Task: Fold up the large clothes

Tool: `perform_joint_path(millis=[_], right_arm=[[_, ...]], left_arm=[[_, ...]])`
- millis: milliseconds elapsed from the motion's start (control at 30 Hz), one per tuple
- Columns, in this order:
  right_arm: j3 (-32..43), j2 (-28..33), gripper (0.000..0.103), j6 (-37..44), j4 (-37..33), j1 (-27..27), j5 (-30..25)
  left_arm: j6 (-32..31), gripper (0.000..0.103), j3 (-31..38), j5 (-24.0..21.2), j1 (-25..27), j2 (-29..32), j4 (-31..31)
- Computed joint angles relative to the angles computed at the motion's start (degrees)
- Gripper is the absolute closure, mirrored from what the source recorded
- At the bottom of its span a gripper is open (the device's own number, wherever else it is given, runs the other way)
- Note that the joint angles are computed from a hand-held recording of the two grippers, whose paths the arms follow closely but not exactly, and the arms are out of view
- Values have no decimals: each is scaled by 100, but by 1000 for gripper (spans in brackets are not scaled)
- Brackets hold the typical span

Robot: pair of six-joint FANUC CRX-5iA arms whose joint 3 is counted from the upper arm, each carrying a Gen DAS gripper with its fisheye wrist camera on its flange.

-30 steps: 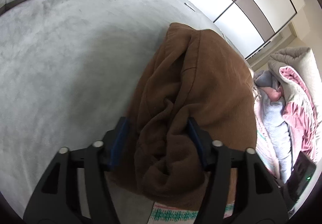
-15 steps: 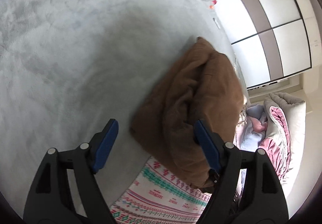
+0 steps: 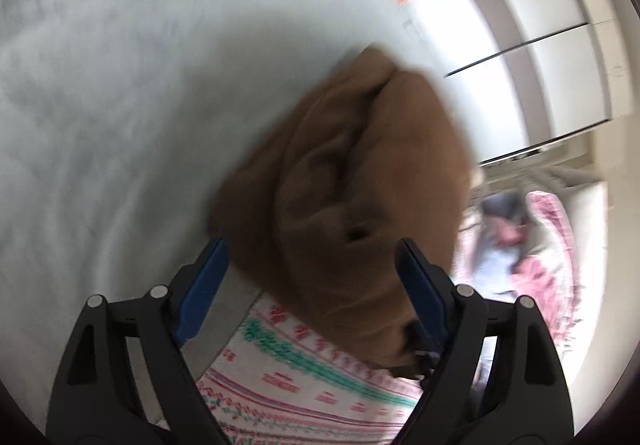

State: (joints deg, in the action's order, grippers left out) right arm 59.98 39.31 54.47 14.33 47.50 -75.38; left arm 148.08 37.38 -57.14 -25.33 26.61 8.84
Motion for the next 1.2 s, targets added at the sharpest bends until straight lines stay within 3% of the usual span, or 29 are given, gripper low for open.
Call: perform_joint_path(millis=[200,400,600,767,933,1200], right_arm=[[-93,-35,63,-63,82,31,82],[-332,-154,63,-141,116,31,285],[-489,-231,63,-203,143,31,422],[-601,-297,63,-254,132,20,533],[-838,-412,63,-385,183,29,737],[-1207,-706,63,-499,-201,-104,1162]], left_arm=[[-164,9,-699,601,169,-94,553],[-190,9,-28,224,11,178,-292],[-458,9,818,-518,-105,564,-745],[-1002,16,875,-486,-92,637,-709],[-1091,27,952,-444,-75,716,-546],[-1470,34,397,28,76,518,3]])
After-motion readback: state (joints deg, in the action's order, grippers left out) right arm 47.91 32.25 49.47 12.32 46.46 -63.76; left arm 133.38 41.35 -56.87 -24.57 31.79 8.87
